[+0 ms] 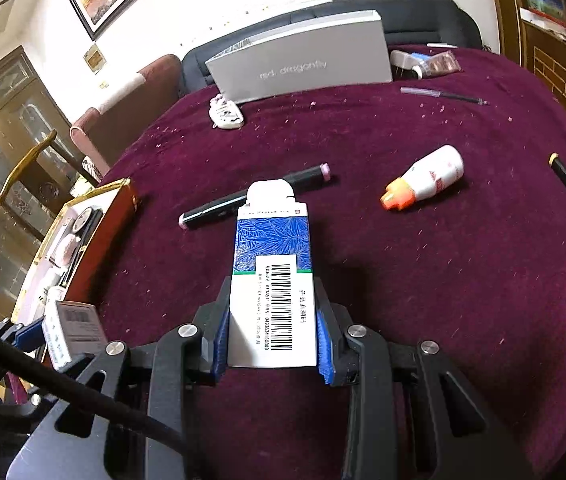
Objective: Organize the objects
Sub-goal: 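Grasp the white barcode medicine box with the left gripper while the right gripper holds the blue box, then carry both medicine boxes into the tray and open both grippers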
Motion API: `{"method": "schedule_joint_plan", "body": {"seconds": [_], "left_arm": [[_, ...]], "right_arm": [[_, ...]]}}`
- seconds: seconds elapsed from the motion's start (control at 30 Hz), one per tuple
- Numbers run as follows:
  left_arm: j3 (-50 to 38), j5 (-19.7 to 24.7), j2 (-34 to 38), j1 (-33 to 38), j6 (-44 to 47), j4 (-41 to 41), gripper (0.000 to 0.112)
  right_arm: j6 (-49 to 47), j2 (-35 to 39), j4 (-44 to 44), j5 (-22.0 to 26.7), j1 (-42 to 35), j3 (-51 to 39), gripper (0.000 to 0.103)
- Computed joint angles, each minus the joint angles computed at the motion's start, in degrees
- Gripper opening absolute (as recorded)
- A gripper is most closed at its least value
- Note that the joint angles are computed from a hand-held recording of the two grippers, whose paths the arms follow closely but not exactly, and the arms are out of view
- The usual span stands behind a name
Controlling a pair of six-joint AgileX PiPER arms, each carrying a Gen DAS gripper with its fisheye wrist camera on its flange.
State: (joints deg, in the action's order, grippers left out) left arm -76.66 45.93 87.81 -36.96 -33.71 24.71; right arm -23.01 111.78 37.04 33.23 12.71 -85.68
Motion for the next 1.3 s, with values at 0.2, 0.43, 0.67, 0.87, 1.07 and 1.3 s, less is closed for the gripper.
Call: {"method": "schedule_joint_plan", "body": {"seconds": [0.2, 0.43, 0.67, 0.87, 1.07, 1.3], "left_arm": [[6.71, -2.20, -4.32, -0.76, -4.71, 5.60, 0.052], [10.85, -4.74, -6.74, -0.69, -4.63, 6.68, 0.052], [12.95, -5.96, -9.00, -1.56, -6.82, 9.57, 0.052], [13.69, -6.10, -10.45, -1.96, -7.78, 11.21, 0.052], [14.74, -5.93, -12.30, -2.64, -9.59, 13.22, 0.052], [15.44, -6.77, -14.34, -1.19, -8.46, 11.98, 0.053]], "right_arm": [[0.46, -4.67, 0.85, -2.29, 2.83, 5.77, 0.031], [-3.17, -10.54, 7.66, -6.24, 5.05, 14.50, 0.031], [3.00, -13.14, 2.13, -8.38, 7.51, 16.47, 0.031], [5.37, -13.66, 0.07, -9.10, 8.97, 16.78, 0.031], [9.02, -13.72, -3.46, -9.08, 10.38, 15.98, 0.032], [14.14, -14.05, -8.60, -8.93, 12.35, 14.72, 0.032]]}}
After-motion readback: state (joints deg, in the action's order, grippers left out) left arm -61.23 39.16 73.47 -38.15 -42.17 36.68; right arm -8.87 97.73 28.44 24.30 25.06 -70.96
